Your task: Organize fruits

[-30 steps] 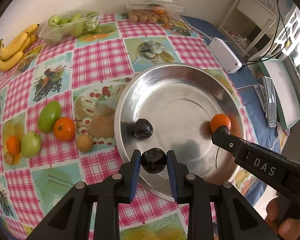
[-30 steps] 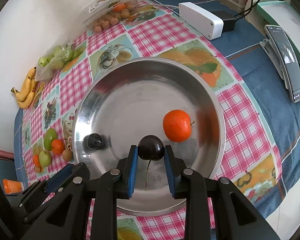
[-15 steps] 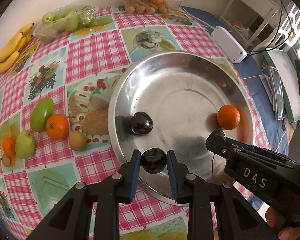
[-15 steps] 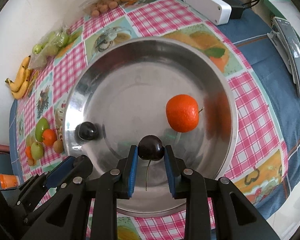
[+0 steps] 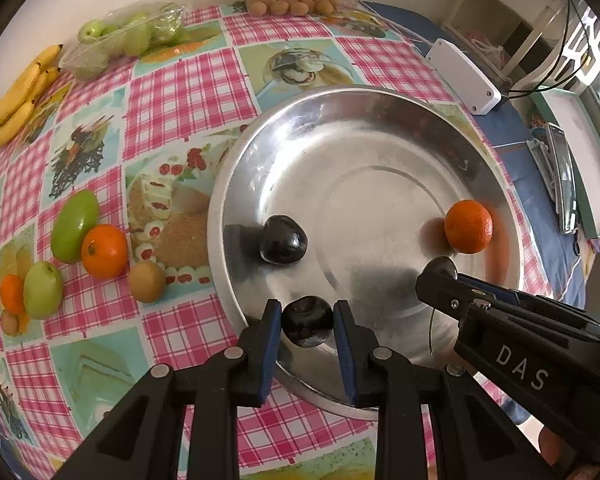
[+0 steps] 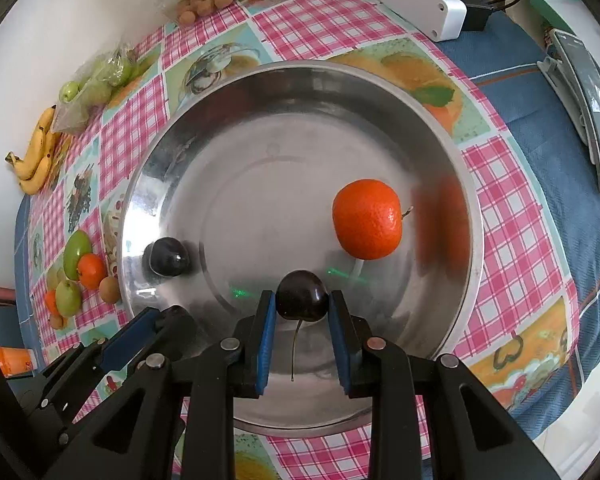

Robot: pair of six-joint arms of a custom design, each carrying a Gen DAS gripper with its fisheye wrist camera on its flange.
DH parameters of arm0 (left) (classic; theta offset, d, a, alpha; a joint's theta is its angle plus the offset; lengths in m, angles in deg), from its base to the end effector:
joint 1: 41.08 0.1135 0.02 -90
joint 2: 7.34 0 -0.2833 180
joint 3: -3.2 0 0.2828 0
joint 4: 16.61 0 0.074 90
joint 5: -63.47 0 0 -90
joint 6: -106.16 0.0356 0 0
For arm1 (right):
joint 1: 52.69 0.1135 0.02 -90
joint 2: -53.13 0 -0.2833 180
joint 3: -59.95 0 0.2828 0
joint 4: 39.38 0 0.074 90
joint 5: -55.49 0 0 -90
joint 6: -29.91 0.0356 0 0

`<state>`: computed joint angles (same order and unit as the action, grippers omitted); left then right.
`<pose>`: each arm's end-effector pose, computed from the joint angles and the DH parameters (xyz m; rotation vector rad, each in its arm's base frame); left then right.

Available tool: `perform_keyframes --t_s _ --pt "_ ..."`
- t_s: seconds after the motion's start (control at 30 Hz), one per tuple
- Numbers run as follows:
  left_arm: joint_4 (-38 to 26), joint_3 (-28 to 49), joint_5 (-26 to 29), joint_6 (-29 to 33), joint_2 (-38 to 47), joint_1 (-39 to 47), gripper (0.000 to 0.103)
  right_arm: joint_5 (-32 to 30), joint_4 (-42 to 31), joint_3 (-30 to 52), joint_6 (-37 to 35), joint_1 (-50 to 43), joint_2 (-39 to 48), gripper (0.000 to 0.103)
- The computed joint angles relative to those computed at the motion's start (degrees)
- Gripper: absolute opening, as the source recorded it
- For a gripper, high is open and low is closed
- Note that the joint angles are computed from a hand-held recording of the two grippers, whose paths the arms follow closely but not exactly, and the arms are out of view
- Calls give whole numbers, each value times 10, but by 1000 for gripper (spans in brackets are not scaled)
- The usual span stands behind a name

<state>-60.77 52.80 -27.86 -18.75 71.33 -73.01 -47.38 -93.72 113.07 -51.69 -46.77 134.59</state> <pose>0.2068 -0.1279 0.1489 -0.0797 2.8764 -0.2057 0.2386 0.0327 0.1516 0.0436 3.0216 0.3623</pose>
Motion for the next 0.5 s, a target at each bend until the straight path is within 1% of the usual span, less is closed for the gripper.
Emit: perform_keyframes --t_s 0.3,0.43,0.5 --pt "3 -3 4 1 3 -1 29 2 0 1 0 0 4 28" --pt "3 -3 10 1 4 2 31 5 4 -2 2 -1 7 28" --pt "5 -4 17 3 2 4 34 7 4 -3 4 -1 7 30"
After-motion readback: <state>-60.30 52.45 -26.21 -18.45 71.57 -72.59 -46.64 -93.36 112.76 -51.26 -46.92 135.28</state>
